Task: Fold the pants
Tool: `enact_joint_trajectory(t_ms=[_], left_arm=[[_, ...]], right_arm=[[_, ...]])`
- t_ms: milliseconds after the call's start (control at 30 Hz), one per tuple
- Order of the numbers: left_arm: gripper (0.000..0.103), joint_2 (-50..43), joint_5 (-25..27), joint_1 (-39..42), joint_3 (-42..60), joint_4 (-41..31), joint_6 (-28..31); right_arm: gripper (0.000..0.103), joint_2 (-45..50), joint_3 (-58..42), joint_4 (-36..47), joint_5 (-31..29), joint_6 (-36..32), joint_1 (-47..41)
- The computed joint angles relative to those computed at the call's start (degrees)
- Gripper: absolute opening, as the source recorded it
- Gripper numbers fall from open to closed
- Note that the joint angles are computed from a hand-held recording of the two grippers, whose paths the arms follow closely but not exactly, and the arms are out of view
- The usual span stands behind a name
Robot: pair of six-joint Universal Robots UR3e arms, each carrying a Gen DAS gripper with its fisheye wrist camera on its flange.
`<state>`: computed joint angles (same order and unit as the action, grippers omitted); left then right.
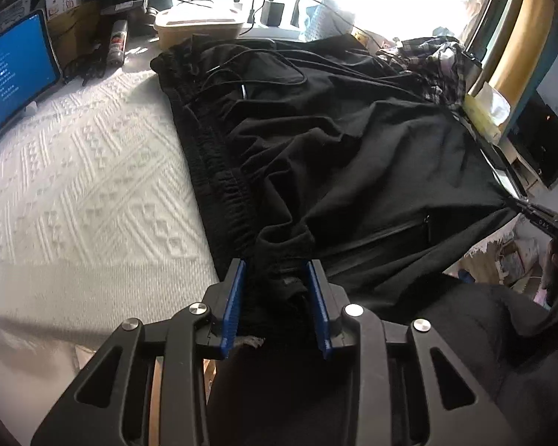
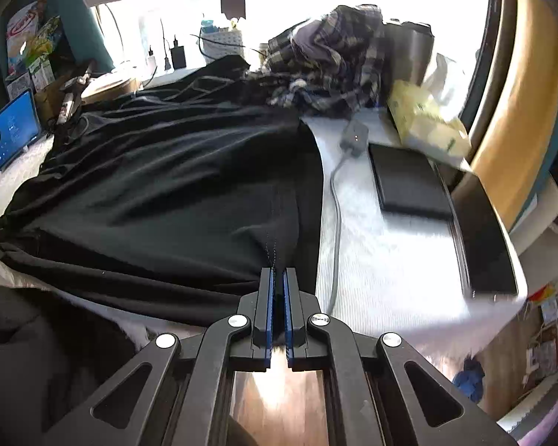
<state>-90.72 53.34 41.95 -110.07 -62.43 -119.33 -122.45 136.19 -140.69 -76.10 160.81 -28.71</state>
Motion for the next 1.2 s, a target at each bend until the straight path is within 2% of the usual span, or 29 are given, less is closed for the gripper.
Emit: enact_joint_trajectory(t_ms=[167, 333, 433, 467, 533, 567, 600, 667, 700, 733, 800, 967, 1200], left_arm=[[0.036, -1.36, -0.68, 0.48, 3.56, -4.82, 0.18], [0.041, 1.56, -3.71, 3.77, 4.19, -7.72, 3.45], [0.042, 2.43, -5.40, 5.83, 4.10, -7.15, 2.21], [0.044, 2.05, -5.76, 6.39, 4.32, -7.21, 1.69], [0.055, 0.77, -5.34, 6.49, 4.98, -7.54, 0.76], [0.056, 0.16, -4.93, 6.43, 4.88, -7.66, 0.50], [0.056, -0.14, -4.35, 6.18, 4.68, -7.83, 0.63], [0.057, 0.98, -3.53, 5.47, 2.54, -6.73, 1.36], [0.057, 1.92, -3.67, 5.54, 1.35, -6.60, 2.48], [0.057, 2.87, -3.72, 5.46, 0.09, -6.35, 3.54], [0.057, 3.70, -3.53, 5.08, -1.48, -5.90, 4.77], [0.058, 2.53, -1.45, 4.05, -3.43, -2.14, 2.59], [0.058, 2.80, -1.25, 2.65, -6.37, 4.83, -0.90]], right_arm=[[0.005, -6.15, 5.32, 2.03, 4.09, -1.06, -4.94], [0.005, -5.37, 4.52, 1.05, 4.41, -0.99, -4.02], [0.005, -4.95, 4.17, -1.10, 5.08, 0.65, -3.87], [0.005, -4.56, 3.96, -1.90, 4.97, 1.45, -3.59], [0.007, -3.89, 3.88, -3.04, 4.74, 2.46, -3.29], [0.008, -3.26, 3.75, -3.35, 4.53, 2.75, -3.08], [0.012, -2.61, 3.69, -3.90, 3.74, 3.16, -2.55], [0.037, -1.76, 4.02, -5.49, 2.11, 4.14, -1.79], [0.068, -2.33, 4.22, -5.06, 2.64, 4.21, -2.51], [0.092, -3.18, 4.52, -4.54, 3.75, 3.97, -3.64], [0.095, -6.48, 5.03, -2.12, 6.96, 2.99, -6.75], [0.095, -7.73, 5.30, -1.24, 6.55, 2.84, -8.31], [0.094, -9.18, 8.14, -2.11, 7.41, 1.51, -8.52]])
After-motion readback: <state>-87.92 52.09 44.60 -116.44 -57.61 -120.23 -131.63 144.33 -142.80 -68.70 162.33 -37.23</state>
